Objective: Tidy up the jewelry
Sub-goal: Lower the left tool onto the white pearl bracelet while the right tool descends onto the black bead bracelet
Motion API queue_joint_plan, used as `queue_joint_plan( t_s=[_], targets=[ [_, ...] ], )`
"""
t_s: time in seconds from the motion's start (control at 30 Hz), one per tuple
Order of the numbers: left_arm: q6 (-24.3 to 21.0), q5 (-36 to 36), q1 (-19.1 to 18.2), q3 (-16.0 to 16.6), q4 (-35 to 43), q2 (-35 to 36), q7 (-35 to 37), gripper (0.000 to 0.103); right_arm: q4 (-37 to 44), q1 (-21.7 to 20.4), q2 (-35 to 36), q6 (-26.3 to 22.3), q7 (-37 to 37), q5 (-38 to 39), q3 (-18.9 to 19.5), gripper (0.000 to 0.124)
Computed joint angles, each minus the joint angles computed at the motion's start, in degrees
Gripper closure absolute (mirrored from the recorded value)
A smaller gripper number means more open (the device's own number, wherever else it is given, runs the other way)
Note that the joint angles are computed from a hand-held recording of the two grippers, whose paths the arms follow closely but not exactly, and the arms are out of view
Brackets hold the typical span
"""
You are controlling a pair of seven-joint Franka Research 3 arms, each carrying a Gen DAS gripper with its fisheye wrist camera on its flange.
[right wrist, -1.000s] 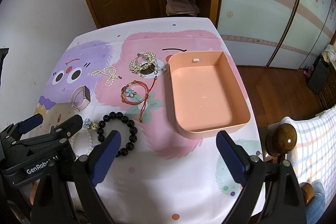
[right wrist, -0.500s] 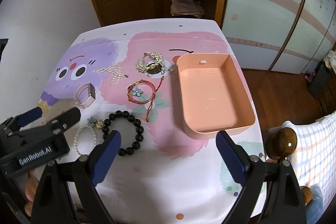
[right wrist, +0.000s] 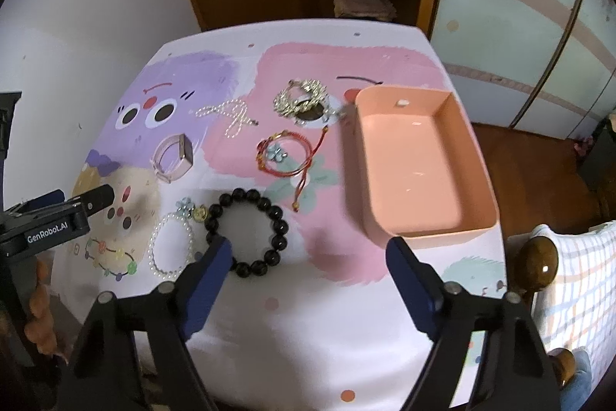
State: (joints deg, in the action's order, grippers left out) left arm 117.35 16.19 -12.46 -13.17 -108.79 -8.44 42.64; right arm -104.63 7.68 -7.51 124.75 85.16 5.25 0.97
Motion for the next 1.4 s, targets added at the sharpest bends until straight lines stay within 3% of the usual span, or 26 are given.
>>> queue_joint_plan(
  t_s=[0.17,0.3,0.53,0.63,0.77,0.97,1.07,1.23,1.4],
  targets=[
    [1.72,-8.17,-0.43,1.67,-2.61,-0.58,7.26,0.001,0.42,0.41,0.89,-1.07,-0.74,-0.1,0.22,0.047],
    [0.48,-13.31,-1.04,1.72,-1.94,1.08,13.94,0.001,1.06,0.69,1.8,-2.2,-1.17,-0.17,0.26,0.049],
    [-2.75,-14.2,-0.91,1.0,0.61,4.12,16.16,0.004,3.75,0.94,4.75,-6.26,-2.1,1.76,-0.16,0.055],
    [-4.55,-14.76,-0.6,1.09,2.42,5.84,17.08,0.01,5.49,0.91,6.59,-8.47,-2.32,3.1,-0.4,0.059],
    [-7.24,-17.36,-0.06,1.24,4.8,8.43,18.86,0.026,8.94,0.74,9.97,-12.16,-1.89,5.2,-0.74,0.068],
    [-9.42,-17.83,0.02,0.68,8.25,11.95,20.0,0.028,12.98,0.8,14.22,-14.99,-1.2,6.23,-0.86,0.078],
    [-12.35,-16.73,-0.32,0.31,12.27,14.96,20.34,0.029,14.38,1.16,15.66,-15.16,-0.79,4.97,-0.86,0.079],
    [-21.11,-14.09,-1.37,-0.26,23.03,22.2,22.14,0.029,16.33,2.51,17.43,-15.26,-0.47,1.33,-0.57,0.087],
    [-29.36,-13.77,-2.6,-0.38,36.26,30.97,22.28,0.036,18.52,4.62,19.09,-16.11,-0.17,-4.23,-0.36,0.094]
  ],
)
